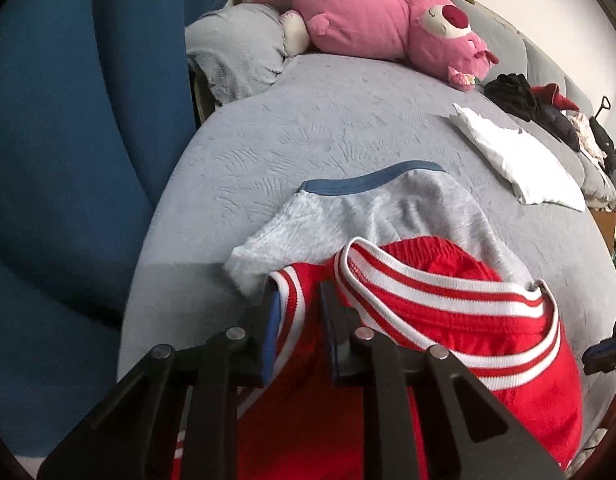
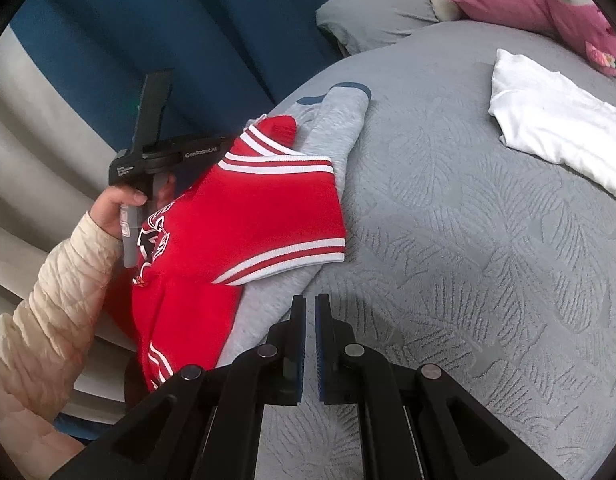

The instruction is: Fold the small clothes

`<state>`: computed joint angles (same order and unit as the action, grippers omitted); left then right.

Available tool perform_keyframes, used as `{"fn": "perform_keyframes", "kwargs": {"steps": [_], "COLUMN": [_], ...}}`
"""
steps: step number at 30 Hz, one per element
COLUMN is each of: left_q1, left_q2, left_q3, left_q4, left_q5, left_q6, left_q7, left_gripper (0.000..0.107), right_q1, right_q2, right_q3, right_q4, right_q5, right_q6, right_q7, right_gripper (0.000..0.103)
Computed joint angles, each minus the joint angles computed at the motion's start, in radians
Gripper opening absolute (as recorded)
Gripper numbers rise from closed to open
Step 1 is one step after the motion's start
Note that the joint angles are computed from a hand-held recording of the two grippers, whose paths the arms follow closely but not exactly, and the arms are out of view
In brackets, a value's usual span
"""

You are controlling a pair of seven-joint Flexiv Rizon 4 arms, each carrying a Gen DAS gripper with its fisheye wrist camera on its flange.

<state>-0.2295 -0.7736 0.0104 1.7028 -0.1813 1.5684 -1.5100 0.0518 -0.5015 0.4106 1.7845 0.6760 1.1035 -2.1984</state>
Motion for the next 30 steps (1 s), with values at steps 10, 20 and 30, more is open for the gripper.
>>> {"fn": "perform_keyframes", "kwargs": {"steps": [10, 20, 30], "left_q1": [0.118, 0.266, 0.266], "left_q2": [0.083, 0.220, 0.218], "left_q3": [-0.156, -0.284, -0.281], "left_q4": [0.133, 0.308, 0.297], "left_q5": [-0.057, 0.077, 0.096], "left_q6": [0.130, 0.301, 0.279], "left_q7": [-0.051, -0.106, -0.112], "left_gripper": [0.003, 0.003, 0.003], "right_q1": [-0.034, -0.031, -0.041], "right_q2": [-0.021, -0.108, -0.170], "right_q3": [0.033, 0.042, 0.023], "right_q4": [-0.026, -0.140, -0.220], "right_q5": [0.075, 0.079, 0.035], "right_q6": [0.048, 0.030, -0.121], "right_q7": [-0.066, -0.132, -0.045], "right_gripper": [0.006, 0.030, 0.021]}}
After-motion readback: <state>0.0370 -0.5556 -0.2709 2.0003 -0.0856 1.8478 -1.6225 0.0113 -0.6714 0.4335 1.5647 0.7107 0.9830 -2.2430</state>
